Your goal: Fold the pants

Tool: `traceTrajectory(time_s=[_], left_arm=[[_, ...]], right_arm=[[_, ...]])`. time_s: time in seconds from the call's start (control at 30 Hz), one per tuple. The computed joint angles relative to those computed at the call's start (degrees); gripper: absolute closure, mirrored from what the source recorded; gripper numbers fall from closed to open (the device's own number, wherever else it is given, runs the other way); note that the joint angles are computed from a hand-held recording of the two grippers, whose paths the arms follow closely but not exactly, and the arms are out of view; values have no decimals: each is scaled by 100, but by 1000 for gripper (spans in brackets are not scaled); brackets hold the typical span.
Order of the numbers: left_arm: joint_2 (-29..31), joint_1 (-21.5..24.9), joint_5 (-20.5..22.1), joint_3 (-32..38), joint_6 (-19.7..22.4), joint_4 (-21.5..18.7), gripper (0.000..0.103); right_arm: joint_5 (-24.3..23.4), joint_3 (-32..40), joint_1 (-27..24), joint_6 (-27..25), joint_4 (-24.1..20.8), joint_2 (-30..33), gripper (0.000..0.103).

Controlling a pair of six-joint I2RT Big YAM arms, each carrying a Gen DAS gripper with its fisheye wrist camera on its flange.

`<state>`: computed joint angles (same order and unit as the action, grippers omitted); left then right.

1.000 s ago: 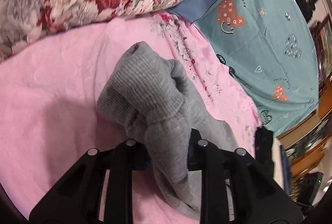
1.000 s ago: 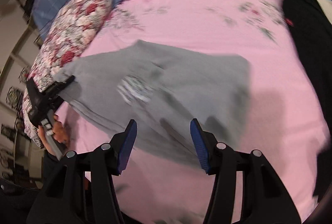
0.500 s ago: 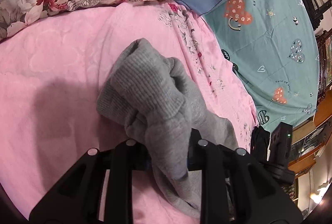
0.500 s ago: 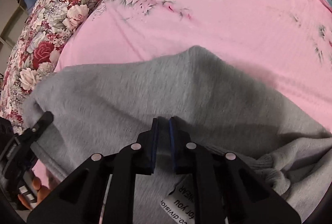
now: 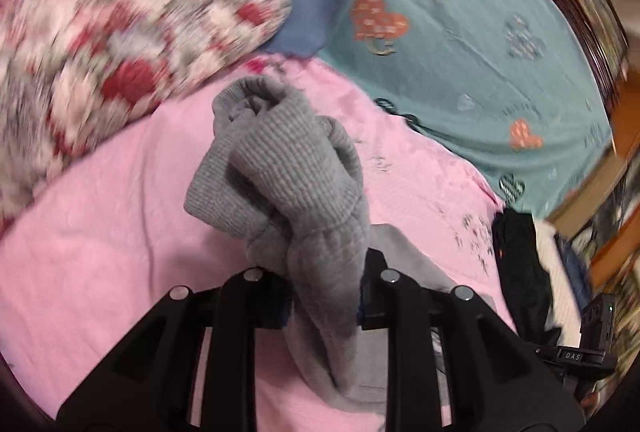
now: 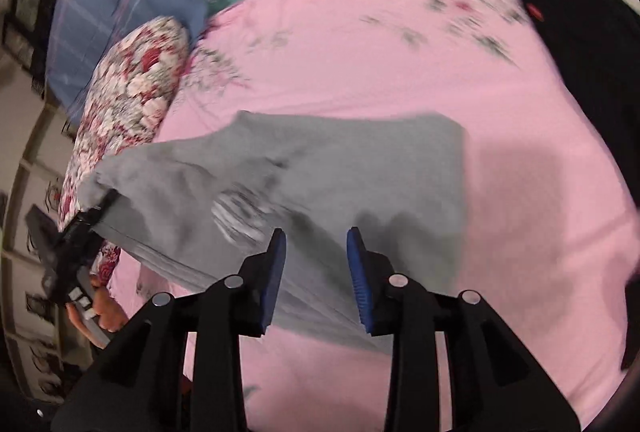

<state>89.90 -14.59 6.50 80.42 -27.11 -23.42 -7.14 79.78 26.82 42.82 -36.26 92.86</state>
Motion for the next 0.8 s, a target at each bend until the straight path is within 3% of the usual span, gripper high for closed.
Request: traceTrajectory(time_s=[0.17, 0.3, 0.5, 0.67, 0.8], left_arm=[[51, -926, -384, 606, 1034, -400, 82], [365, -1517, -342, 981, 1479, -695, 83], [1130, -1923, -272, 1687, 1556, -1408, 83], [1343, -2082, -232, 1884, 1817, -1761, 83], [1382, -2303, -643, 1947, 2248, -2018, 79]], right_arm=[[-112, -1351, -257, 519, 743, -857, 69], [-71, -1978, -367, 628, 1120, -1416, 69], [28, -2602, -527, 706, 1375, -2020, 69], [-69, -2838, -604, 774, 1522, -2099, 69], [-197, -2792, -609, 798, 1523, -1952, 69]])
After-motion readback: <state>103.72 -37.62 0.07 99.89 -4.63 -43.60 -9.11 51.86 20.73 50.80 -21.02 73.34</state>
